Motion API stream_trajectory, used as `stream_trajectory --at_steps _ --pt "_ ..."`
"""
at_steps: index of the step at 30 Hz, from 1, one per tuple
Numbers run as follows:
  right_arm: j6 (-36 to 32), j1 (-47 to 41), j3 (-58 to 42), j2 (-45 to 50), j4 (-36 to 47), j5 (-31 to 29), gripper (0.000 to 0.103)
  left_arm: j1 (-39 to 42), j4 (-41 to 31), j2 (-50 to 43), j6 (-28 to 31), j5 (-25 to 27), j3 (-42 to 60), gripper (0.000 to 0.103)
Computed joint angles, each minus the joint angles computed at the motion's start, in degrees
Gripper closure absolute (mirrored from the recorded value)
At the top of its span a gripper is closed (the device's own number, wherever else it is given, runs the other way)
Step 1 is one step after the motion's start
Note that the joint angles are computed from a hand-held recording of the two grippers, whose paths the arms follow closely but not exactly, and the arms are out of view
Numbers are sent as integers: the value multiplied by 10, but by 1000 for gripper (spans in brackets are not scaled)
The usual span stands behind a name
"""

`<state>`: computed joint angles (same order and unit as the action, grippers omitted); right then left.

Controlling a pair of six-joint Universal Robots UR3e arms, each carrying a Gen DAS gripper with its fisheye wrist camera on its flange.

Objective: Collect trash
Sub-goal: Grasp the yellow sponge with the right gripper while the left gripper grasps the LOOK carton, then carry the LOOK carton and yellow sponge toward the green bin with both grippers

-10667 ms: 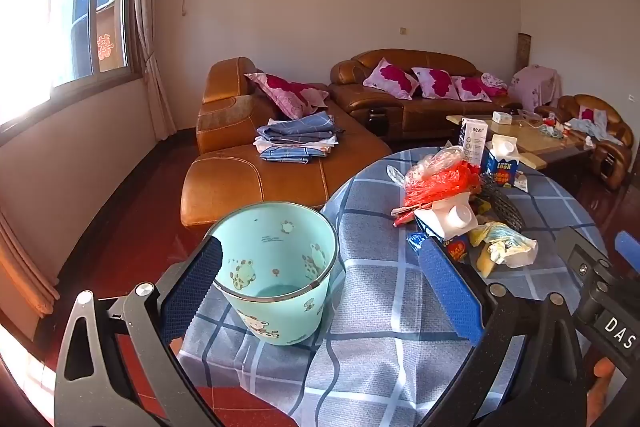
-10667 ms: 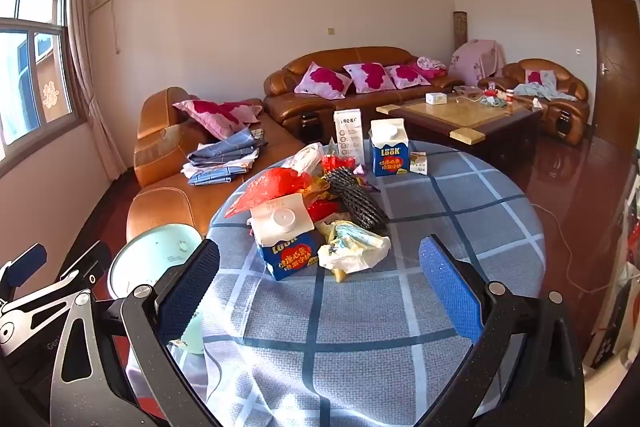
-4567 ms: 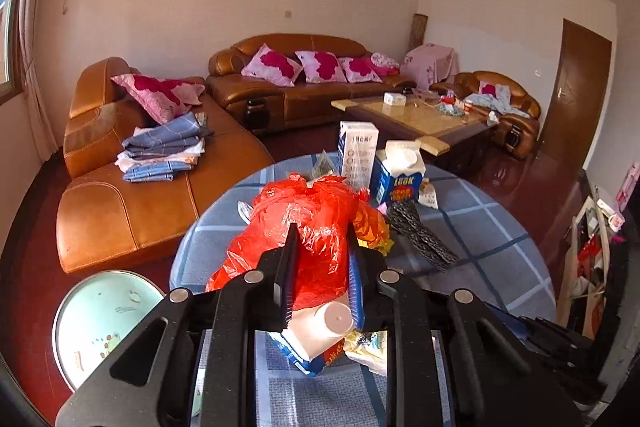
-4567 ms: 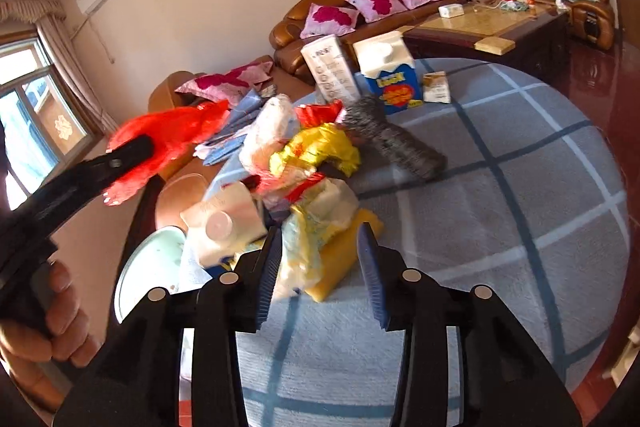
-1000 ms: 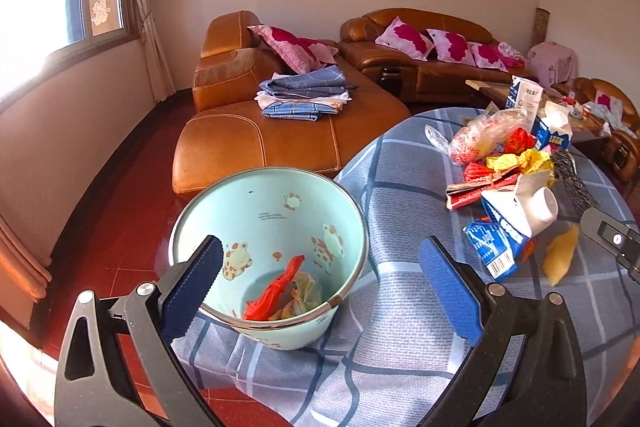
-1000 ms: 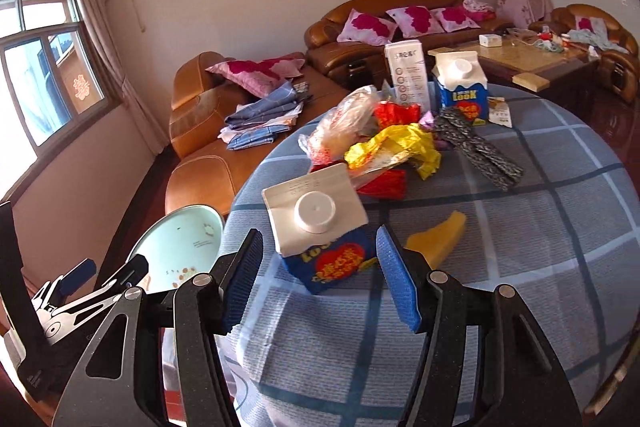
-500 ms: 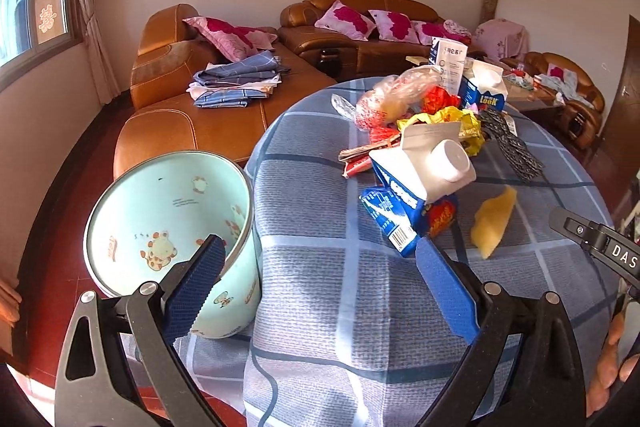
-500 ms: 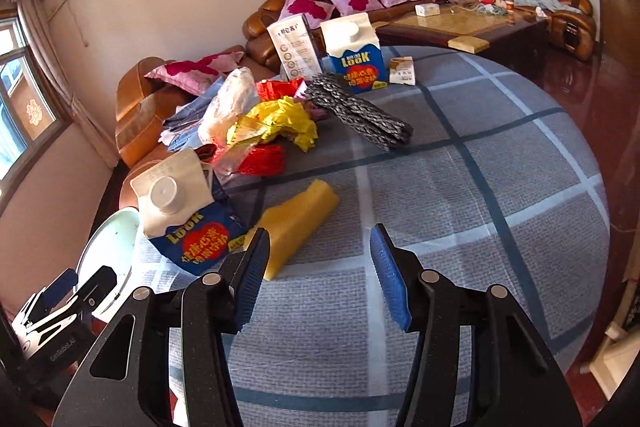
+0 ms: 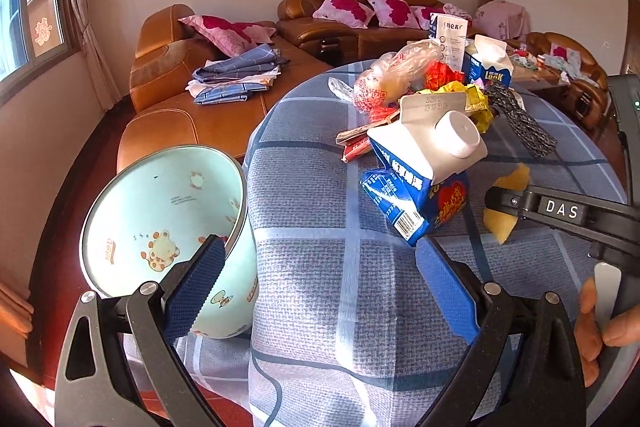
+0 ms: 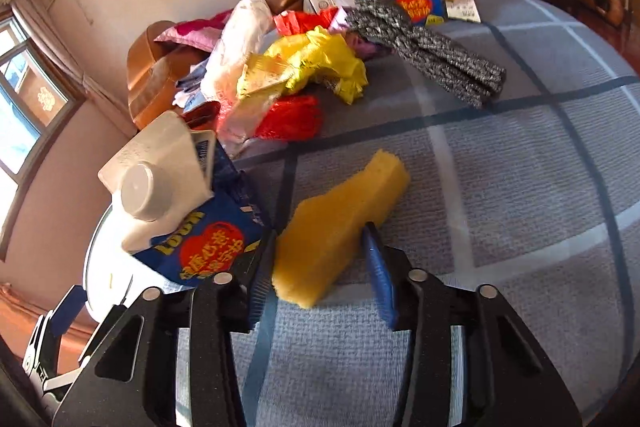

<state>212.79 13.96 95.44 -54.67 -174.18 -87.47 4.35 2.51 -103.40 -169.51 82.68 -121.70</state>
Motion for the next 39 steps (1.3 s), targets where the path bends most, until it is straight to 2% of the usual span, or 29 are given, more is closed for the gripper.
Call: stream_trajectory --at_steps 4,10,13,18,22,25,30,39 --pt "-15 -18 32 -19 -17 28 74 -3 -3 -12 -4 -21 14 11" --pt "-5 -18 113 -72 -74 -10 76 -43 14 -64 -7 -25 65 23" --pt "0 -15 157 -106 -107 -42 76 -52 -6 -90 -24 -47 104 23" --pt "-4 -23 204 -145 -135 -50 75 -96 -14 -147 -56 6 181 16" --pt "-6 -37 224 -157 -148 -31 75 -135 -102 -202 -76 63 289 16" --pt "-7 -38 230 -159 -150 -36 75 -140 -140 -223 -91 78 328 21" --pt "-3 -35 228 -155 -148 -39 75 -133 -119 -211 -76 62 305 26" --pt "-6 7 192 -145 -132 -97 75 -98 -75 -121 -62 10 182 30"
